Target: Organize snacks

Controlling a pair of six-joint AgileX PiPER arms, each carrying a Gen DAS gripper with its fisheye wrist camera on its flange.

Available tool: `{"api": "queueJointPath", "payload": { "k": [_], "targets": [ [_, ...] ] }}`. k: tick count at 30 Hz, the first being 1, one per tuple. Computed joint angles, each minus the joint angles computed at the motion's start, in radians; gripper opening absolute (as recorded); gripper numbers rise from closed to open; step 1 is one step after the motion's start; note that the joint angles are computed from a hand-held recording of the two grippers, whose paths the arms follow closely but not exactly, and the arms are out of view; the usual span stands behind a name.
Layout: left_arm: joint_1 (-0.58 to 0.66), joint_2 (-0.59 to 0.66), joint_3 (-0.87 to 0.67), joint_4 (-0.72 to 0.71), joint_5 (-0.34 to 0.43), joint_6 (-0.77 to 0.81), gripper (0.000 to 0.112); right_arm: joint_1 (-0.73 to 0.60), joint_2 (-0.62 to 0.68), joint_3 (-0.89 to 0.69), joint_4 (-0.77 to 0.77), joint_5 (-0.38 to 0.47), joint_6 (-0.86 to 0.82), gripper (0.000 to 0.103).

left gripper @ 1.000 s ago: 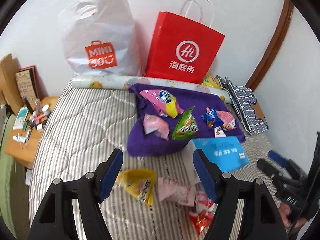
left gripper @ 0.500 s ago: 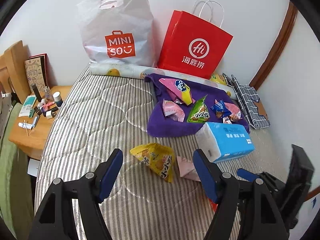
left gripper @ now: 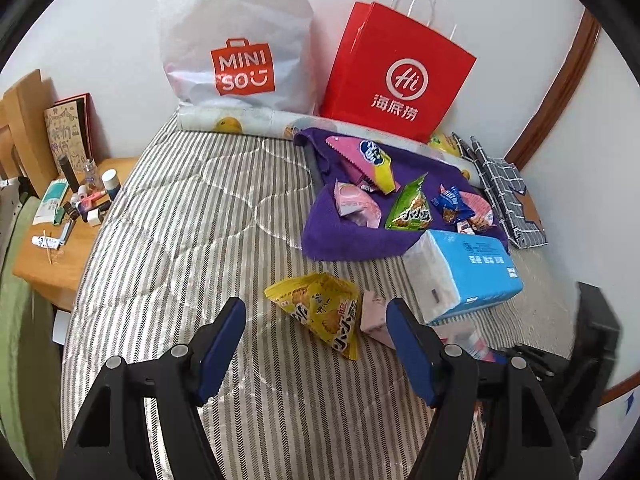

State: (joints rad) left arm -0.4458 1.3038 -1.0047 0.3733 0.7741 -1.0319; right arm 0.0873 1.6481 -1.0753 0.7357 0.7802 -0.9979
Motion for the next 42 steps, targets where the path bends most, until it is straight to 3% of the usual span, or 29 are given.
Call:
{"api": "queueJointPath", "payload": {
  "k": [1,11,19,24,25,28,34,38,42],
  "targets": [
    [0.000,0.003,0.004,0.001,-0.006,-0.002,0.071,-0.007,-0.013,0.009,-0.008,-0.003,-0.003,0.025],
    [0.019,0.128,-0.014,0.030,-0.051,-0.042,0.071,-0.239,-0.096,0.068,0.074,0.027,-0.179,0.024],
    [0.064,0.253,-0.063,-0.030,-0.111,0.039,0.071,-0.341,-0.059,0.047,0.029,-0.144,-0.150,0.025],
    [0.066,0.300,-0.082,-0.056,-0.139,0.070,0.066,-0.324,-0.005,0.043,0.037,-0.189,-0.158,0.027],
    [0.062,0.303,-0.081,-0.046,-0.143,0.059,0.065,-0.323,0.005,0.041,0.046,-0.173,-0.177,0.030],
    [0.058,0.294,-0.072,-0.044,-0.155,0.056,0.057,-0.320,0.011,0.049,0.071,-0.157,-0.217,0.052],
    [0.064,0.269,-0.061,-0.081,-0.167,0.092,0.048,-0.381,-0.010,0.058,0.181,-0.051,-0.344,0.076],
    [0.054,0.253,-0.051,-0.092,-0.165,0.093,0.044,-0.383,0.012,0.041,0.205,-0.040,-0.327,0.076],
    [0.036,0.233,-0.044,-0.080,-0.147,0.080,0.038,-0.335,0.059,0.010,0.182,-0.082,-0.298,0.076]
  ]
}}
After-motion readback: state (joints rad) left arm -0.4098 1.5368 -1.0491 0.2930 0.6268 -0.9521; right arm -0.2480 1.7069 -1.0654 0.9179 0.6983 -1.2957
